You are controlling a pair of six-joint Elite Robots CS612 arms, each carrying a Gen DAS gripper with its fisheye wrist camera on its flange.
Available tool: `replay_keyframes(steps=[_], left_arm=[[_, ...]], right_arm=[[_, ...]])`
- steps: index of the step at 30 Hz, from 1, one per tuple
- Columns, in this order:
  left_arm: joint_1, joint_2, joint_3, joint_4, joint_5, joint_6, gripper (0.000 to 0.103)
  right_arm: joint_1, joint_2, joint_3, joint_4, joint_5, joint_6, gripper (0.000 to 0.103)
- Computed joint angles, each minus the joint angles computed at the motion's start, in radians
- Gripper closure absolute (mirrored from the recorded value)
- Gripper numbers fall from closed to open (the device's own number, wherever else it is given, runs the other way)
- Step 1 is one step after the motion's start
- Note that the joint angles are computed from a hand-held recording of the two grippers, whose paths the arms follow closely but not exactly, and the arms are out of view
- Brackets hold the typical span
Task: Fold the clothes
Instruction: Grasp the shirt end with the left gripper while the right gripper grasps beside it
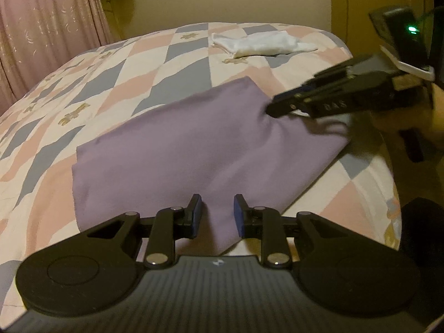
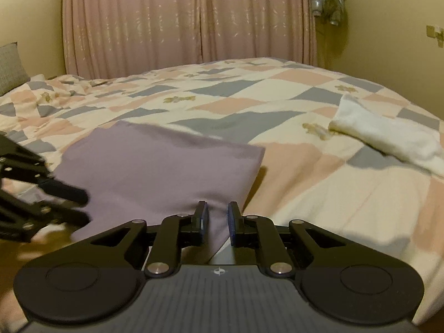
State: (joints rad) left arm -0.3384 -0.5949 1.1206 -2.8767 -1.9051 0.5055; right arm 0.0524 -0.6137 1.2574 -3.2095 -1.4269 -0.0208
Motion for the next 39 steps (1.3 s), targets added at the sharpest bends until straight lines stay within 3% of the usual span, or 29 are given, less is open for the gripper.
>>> replay_keyframes(steps=[9, 13, 17, 22, 26, 39], left_arm=[[0.010, 0.017, -0.038, -0.029, 0.005, -0.076, 0.081], [0.018, 0.044, -0.087, -0.038, 0.041, -0.113, 0.081], [0.028, 0.068, -0.134, -0.009, 0.097, -0.123, 0.081], [0.028, 0.056, -0.119, -0.014, 0.125, -0.121, 0.081], [0.020, 0.039, -0.092, 0.002, 0.159, -0.094, 0.081], [0.022, 0.043, -0.085, 0.003, 0.153, -0.091, 0.081]], right_arm=[[-0.018, 0.048, -0.093, 0.019, 0.022, 0.013, 0.085], [-0.012, 0.034, -0.068, -0.015, 0.027, 0.034, 0.085], [-0.001, 0.018, -0.039, 0.021, 0.007, -0.010, 0.086], [0.006, -0.021, 0.024, -0.005, -0.031, 0.034, 0.085], [0.022, -0.045, 0.061, -0.028, -0.013, 0.030, 0.085], [0.053, -0.071, 0.089, 0.069, -0.070, 0.001, 0.085]])
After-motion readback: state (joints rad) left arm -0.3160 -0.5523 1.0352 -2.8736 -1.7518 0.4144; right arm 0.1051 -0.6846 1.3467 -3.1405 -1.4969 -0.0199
